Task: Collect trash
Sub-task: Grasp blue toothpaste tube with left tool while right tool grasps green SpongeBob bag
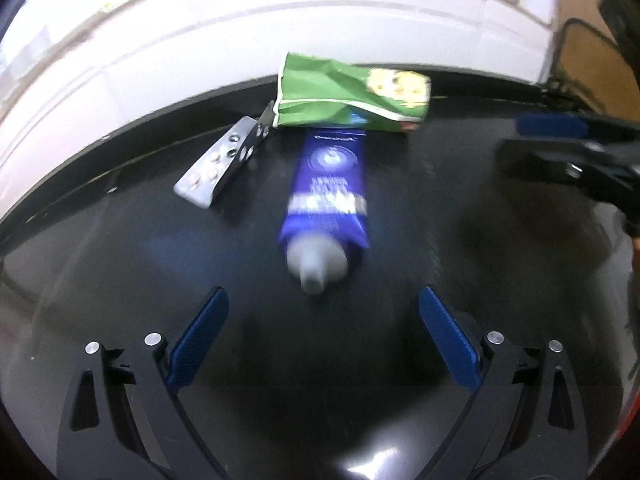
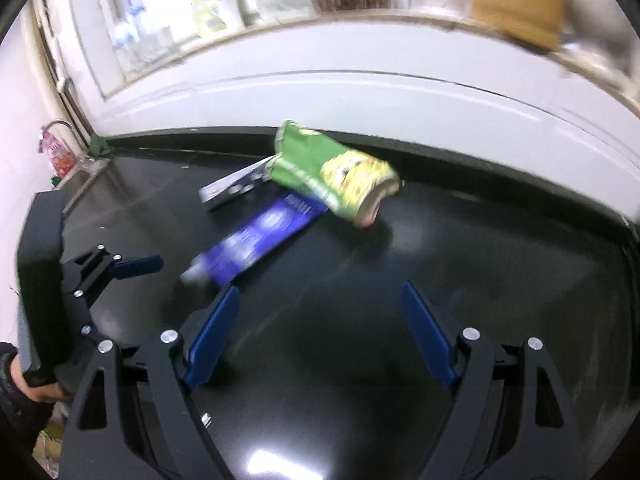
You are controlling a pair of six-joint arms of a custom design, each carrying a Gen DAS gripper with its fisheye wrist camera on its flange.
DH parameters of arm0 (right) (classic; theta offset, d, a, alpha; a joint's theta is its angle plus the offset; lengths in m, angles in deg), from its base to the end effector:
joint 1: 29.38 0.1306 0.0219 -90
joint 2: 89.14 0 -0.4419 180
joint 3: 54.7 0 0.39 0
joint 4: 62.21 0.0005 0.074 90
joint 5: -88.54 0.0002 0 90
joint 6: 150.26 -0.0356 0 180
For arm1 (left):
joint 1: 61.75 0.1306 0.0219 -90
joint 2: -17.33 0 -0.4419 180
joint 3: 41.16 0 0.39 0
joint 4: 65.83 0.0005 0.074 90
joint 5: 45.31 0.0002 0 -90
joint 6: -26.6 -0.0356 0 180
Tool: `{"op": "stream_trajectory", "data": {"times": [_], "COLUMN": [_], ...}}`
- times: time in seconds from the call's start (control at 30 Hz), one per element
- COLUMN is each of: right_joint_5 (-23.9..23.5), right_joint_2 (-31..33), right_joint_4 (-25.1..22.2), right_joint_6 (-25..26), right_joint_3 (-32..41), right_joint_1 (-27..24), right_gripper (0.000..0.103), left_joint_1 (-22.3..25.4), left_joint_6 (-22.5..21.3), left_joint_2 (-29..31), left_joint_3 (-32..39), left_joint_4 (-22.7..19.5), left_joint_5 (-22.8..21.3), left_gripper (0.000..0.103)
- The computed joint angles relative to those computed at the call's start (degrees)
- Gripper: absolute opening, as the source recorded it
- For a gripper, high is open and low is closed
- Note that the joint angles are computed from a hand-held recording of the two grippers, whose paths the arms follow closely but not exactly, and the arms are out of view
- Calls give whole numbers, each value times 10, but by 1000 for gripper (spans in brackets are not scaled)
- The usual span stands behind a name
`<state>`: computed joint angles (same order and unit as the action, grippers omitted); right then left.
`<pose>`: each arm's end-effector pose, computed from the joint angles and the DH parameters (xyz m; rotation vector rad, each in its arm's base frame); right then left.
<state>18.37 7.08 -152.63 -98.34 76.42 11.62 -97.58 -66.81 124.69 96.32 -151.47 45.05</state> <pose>0.3481 0.2859 0.7043 0.0707 2.4635 0.1544 0.4479 -0.3243 0.6576 0.8606 2.4067 -0.2291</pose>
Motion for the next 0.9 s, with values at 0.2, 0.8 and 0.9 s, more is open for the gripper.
{"op": "stream_trajectory", "data": {"times": [0.2, 0.8, 0.9], "right_joint_5": [-83, 28, 89], "right_joint_2": [46, -9, -24], "right_joint_4": [27, 24, -26], "right_joint_6": [80, 26, -39], "right_joint_3": [22, 10, 17], "right_joint_1": [-79, 20, 77], "right_gripper": [80, 59, 59], "left_joint_1": [6, -8, -17], "left_joint_6": [-7, 23, 35], "left_joint_2": [71, -3, -57], "left_joint_3": [90, -5, -65], "left_joint_4": [-25, 19, 27], "left_joint_5": [15, 19, 11], "left_gripper": [93, 50, 50]}}
